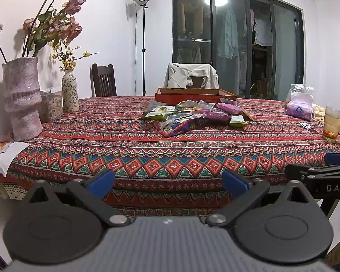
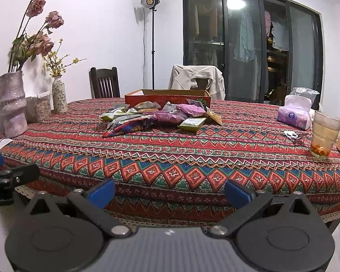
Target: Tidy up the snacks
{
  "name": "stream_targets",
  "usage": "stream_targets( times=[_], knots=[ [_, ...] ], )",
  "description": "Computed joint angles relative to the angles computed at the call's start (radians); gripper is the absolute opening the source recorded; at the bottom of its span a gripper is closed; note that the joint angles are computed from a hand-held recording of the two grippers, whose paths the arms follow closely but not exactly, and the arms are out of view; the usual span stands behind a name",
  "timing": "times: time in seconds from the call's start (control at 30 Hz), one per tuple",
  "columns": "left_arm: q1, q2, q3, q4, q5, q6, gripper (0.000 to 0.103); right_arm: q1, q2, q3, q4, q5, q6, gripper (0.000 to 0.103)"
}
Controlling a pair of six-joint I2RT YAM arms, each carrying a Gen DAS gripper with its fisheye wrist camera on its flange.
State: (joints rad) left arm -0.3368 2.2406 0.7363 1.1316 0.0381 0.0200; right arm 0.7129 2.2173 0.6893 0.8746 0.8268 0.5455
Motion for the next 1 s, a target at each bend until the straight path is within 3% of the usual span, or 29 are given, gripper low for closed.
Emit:
stream_targets(
  times=[1.0],
  knots=[
    [0.004,0.008,-0.001,0.004,0.000,0.006,0.103,-0.007,0.006,0.011,-0.034,0.001,0.028,0.103]
  ],
)
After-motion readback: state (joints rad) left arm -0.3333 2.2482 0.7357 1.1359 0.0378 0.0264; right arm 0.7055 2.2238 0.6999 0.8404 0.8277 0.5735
